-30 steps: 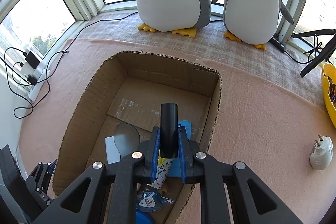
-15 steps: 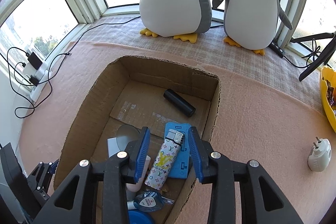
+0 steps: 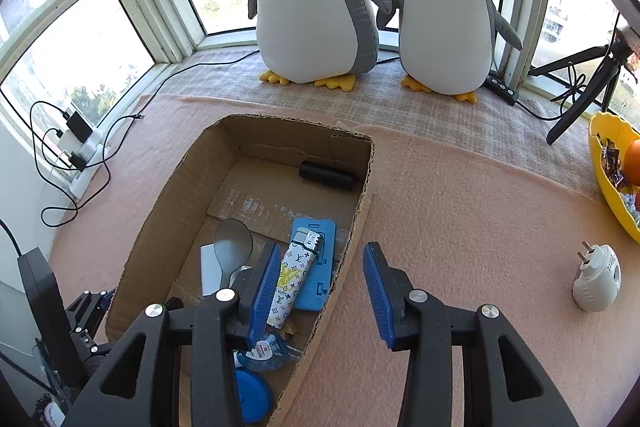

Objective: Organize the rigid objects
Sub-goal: 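Carry the black cylinder with the right tool into the box and release, then move the right tool to the white plug-in repeller and grasp it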

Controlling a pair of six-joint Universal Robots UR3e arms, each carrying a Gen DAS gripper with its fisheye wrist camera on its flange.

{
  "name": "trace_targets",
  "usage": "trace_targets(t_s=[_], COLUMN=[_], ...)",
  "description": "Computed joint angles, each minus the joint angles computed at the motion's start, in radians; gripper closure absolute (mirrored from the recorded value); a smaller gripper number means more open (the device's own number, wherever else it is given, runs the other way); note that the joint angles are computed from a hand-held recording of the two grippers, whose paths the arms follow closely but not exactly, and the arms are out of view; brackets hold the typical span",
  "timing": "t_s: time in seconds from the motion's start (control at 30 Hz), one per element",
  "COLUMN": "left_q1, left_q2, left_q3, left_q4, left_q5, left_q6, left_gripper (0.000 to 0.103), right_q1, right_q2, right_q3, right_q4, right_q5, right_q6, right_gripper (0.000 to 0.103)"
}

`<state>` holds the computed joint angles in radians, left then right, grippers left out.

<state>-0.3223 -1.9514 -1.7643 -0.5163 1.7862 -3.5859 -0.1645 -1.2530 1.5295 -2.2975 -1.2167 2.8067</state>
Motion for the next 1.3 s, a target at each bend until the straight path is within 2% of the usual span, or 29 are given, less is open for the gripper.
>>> trace_targets(t_s=[0.07, 0.27, 0.53, 0.8, 0.97, 1.13, 1.2, 1.3], left_q1=[-0.002, -0.005, -0.021, -0.042, -0.057, -0.073, -0.081, -0.092], left_q2=[-0.001, -0.004, -0.016, -0.031, -0.042, -0.056, -0.064, -0.073], left_q3=[0.007, 0.015, 0.039, 0.078, 0.112, 0.151, 0.169, 0.194], left_q4=[-0.007, -0.015, -0.037, -0.083, -0.127, -0.173, -0.193, -0.222], left_q5=[0.003, 0.007, 0.032, 0.069, 0.096, 0.121, 0.136, 0.154], left_q6=[0.000, -0.001, -0.005, -0.020, -0.034, -0.048, -0.051, -0.054], left_gripper=[0.031, 0.031, 0.031, 0.031, 0.031, 0.031, 0.031, 0.031], right_q1=[-0.042, -0.180, -0.351, -0.536, -0.690, -0.885, -0.937, -0.973], right_q2=[-0.032, -0.118, -0.232, -0.334, -0.394, -0.402, -0.408, -0.406], right_q3=[0.036, 0.127, 0.220, 0.272, 0.215, 0.018, -0.014, -0.001], right_q4=[-0.003, 0.014, 0.060, 0.135, 0.329, 0.686, 0.736, 0.733], right_q5=[0.035, 0.117, 0.121, 0.158, 0.204, 0.289, 0.300, 0.295], right_q6=[-0.019, -0.110, -0.281, -0.518, -0.719, -0.890, -0.952, -1.030], right_gripper=[0.055, 0.055, 0.053, 0.053, 0.053, 0.053, 0.053, 0.053])
